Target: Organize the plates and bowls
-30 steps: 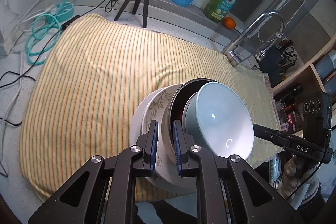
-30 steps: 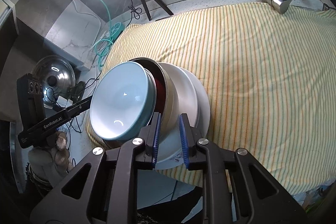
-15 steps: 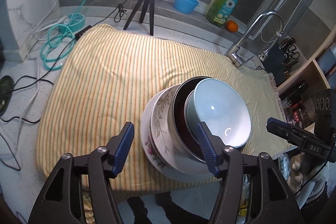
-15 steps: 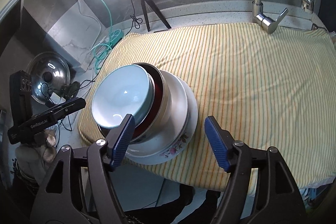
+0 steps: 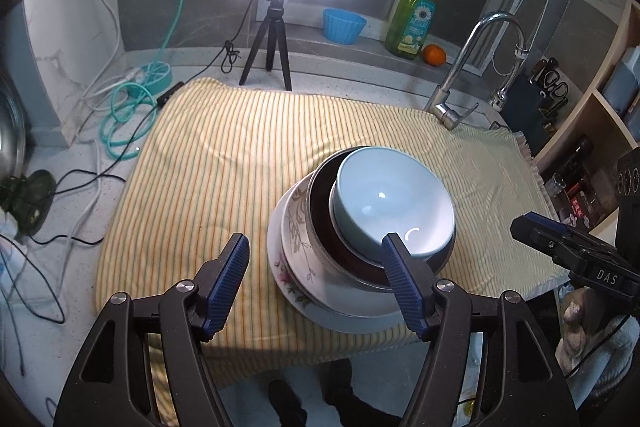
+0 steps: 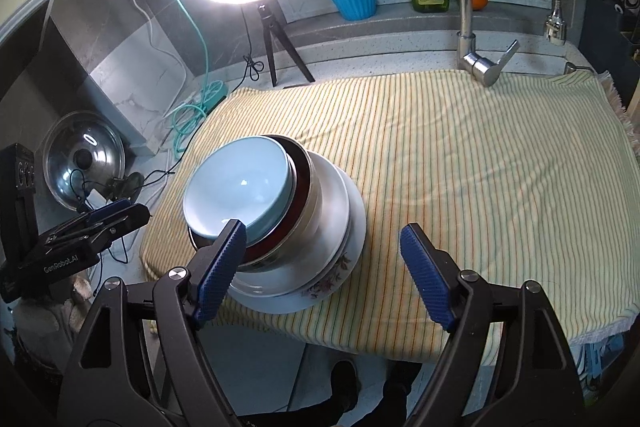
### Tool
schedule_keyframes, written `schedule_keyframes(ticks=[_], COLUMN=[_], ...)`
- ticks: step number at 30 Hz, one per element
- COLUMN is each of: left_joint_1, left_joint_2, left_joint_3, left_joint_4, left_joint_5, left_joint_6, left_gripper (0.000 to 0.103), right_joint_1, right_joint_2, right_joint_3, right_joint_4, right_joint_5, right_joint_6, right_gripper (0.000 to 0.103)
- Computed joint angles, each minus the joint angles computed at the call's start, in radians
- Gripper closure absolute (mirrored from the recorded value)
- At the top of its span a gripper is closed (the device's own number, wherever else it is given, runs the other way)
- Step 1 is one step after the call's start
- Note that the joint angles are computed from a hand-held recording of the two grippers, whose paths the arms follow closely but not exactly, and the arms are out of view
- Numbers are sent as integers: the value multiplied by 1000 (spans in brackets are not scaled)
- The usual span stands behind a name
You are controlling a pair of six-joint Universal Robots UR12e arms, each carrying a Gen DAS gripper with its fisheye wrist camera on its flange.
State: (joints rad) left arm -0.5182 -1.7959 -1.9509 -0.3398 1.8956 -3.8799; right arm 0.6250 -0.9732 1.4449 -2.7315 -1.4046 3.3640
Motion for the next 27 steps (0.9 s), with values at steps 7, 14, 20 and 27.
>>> schedule_keyframes(ticks=[7,14,20,27], left_joint_1=[-13,-21,-23,-25], left_joint_2=[2,2,4,3], left_joint_3=[4,7,8,9], left_joint_4=[-7,2,8,7], left_joint_5=[30,42,46,47], left_joint_6=[-8,-2,-2,-3], left_gripper=[32,32,32,32], right_joint_1=[8,11,12,11], right_joint_2=[-12,-16,-17,-18], right_joint_3=[10,14,13,16], right_joint_4=[-21,-26,-26,-23], right_joint_5=[-25,-29,-33,-32], right_joint_6=[-14,-18,-16,-16], right_gripper=[21,21,21,21])
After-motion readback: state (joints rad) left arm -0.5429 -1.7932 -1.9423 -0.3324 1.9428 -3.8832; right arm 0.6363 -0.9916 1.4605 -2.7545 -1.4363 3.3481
